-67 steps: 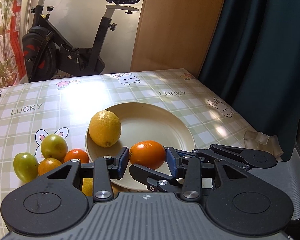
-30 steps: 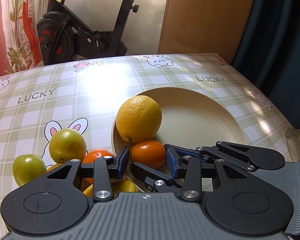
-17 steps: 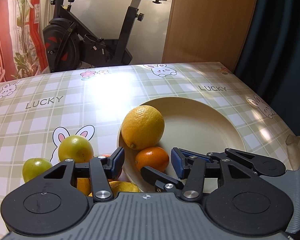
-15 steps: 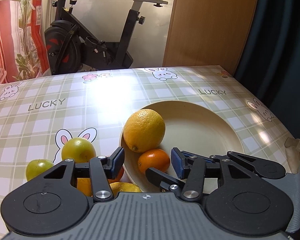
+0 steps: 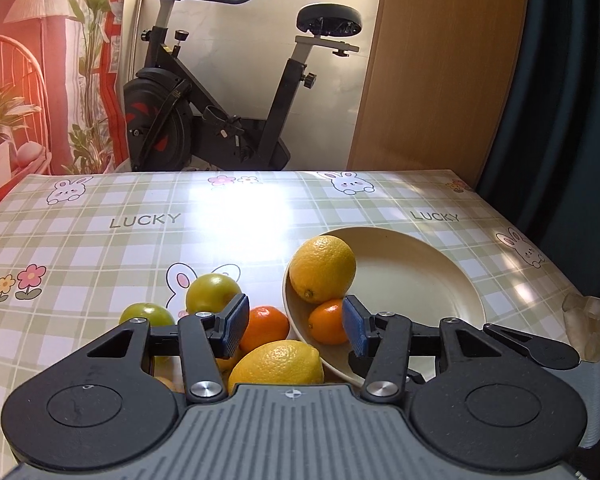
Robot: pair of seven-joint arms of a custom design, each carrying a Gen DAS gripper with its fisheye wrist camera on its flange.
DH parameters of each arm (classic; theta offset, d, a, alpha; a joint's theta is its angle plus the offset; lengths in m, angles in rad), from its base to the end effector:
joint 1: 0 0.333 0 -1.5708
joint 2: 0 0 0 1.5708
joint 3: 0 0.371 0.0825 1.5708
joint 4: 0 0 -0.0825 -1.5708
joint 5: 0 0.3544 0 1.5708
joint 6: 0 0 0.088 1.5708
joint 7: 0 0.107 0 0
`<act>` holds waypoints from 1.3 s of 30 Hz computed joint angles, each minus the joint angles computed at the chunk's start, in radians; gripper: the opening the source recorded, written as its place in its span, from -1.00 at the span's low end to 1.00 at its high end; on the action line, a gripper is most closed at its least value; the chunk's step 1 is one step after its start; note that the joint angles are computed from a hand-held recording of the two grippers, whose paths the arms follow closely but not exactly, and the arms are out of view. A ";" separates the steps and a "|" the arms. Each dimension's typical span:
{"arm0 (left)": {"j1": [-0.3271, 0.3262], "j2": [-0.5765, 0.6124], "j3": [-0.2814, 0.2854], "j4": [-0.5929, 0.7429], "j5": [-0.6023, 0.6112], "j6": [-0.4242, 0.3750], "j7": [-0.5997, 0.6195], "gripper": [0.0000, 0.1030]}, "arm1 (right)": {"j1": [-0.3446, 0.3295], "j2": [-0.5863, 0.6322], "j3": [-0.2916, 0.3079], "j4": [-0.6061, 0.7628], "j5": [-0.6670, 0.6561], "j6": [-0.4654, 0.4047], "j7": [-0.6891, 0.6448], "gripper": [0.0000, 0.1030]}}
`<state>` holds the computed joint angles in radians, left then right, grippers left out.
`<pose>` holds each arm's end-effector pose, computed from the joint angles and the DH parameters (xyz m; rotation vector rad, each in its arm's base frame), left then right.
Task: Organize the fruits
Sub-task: 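Open the left gripper to release the tangerine and withdraw, then move the left gripper toward the dark orange in the fruit pile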
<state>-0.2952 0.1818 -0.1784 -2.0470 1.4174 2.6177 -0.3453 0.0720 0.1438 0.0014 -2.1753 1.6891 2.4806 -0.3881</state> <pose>0.5165 -0.2837 0.4530 -1.8900 1.4005 -0.8099 0.5506 0.0367 0.4131 -1.8708 0.9356 -0.3206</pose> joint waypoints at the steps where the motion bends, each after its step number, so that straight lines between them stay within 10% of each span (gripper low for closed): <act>1: 0.001 -0.020 0.001 -0.023 -0.002 0.001 -0.020 0.05 | -0.001 -0.004 -0.001 -0.006 0.000 -0.001 -0.002 0.01; 16: 0.044 -0.201 -0.051 -0.255 -0.011 -0.034 -0.184 0.03 | -0.011 -0.065 -0.018 -0.081 -0.071 -0.044 0.031 -0.02; 39: 0.122 -0.151 -0.004 -0.241 0.192 0.229 -0.341 -0.01 | 0.040 -0.120 -0.006 -0.139 -0.211 -0.085 -0.036 -0.07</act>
<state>-0.1728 0.0311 -0.1824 -2.2879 1.6098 2.8462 -0.6865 0.1118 0.0239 -0.0042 -2.3145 1.4781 2.3959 -0.4241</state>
